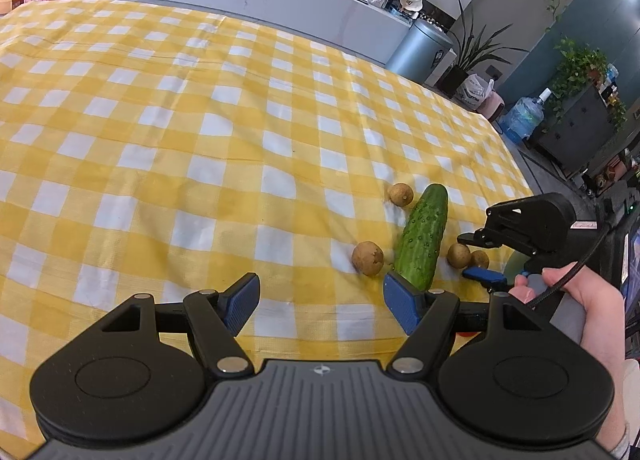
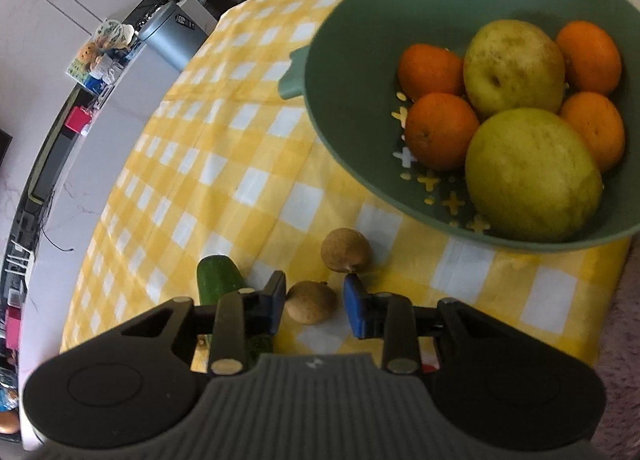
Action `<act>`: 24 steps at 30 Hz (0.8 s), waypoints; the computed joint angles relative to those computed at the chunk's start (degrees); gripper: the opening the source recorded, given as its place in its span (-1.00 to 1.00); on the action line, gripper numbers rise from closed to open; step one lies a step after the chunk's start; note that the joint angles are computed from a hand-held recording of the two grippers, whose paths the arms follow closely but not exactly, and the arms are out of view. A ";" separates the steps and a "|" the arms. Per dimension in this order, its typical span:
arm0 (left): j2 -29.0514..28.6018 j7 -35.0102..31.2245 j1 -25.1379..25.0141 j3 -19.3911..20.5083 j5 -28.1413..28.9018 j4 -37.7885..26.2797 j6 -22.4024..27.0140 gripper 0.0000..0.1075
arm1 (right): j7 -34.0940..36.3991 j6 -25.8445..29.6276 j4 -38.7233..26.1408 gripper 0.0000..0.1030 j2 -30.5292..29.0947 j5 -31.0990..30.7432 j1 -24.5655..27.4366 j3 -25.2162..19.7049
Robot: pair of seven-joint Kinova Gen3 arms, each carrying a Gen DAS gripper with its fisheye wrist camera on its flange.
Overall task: Organize fruits
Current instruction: 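Grasp a small brown kiwi beside the cucumber with the right tool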
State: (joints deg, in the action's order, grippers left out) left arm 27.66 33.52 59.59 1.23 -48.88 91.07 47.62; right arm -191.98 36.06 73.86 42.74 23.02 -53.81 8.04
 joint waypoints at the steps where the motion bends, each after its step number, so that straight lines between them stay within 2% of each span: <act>1: 0.15 -0.37 -0.15 0.16 0.23 -0.22 0.18 0.54 | 0.41 -0.12 -0.02 -0.44 0.11 0.04 -0.08 0.07; 3: 0.40 -1.14 -0.43 0.37 0.84 -0.64 0.50 0.54 | 1.72 -0.61 0.41 -0.45 -0.13 0.15 0.27 -0.52; 5: 0.57 -1.72 -0.56 0.39 1.38 -0.93 0.74 0.54 | 3.33 -1.57 1.30 -0.52 -1.06 -1.07 2.41 -3.02; 8: 0.64 -2.03 -0.54 0.22 2.01 -1.12 1.09 0.54 | 9.25 -2.85 1.63 -0.54 -1.59 -4.99 5.23 -5.68; 10: 0.56 -1.81 -0.46 0.06 2.19 -1.03 1.30 0.54 | 13.91 -3.27 1.77 -0.54 -1.78 -9.26 4.55 -4.08; 15: 0.57 -1.52 -0.34 0.07 2.48 -1.22 2.28 0.54 | 25.16 -9.70 7.35 -0.55 -4.20 -20.91 3.46 -0.02; 17: 0.66 -1.66 -0.41 0.16 2.59 -1.39 2.63 0.54 | 29.82 -12.09 9.95 -0.55 -5.99 -23.31 2.18 1.72; 19: 0.75 -1.68 -0.37 0.17 2.64 -1.52 3.00 0.54 | 34.48 -14.61 12.45 -0.55 -8.32 -22.58 3.65 -0.67; 21: 0.73 -1.43 -0.28 0.12 2.60 -1.46 3.29 0.54 | 39.14 -15.68 14.10 -0.55 -10.46 -19.94 6.96 -5.86; 24: 0.67 -0.61 -0.15 0.03 2.52 -1.34 3.81 0.54 | 46.13 -11.47 13.27 -0.55 -11.89 -15.18 11.08 -13.82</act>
State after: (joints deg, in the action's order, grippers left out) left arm 28.33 32.91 59.44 1.26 -46.36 89.73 51.43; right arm -145.85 24.60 87.14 30.85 7.84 -42.73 -5.79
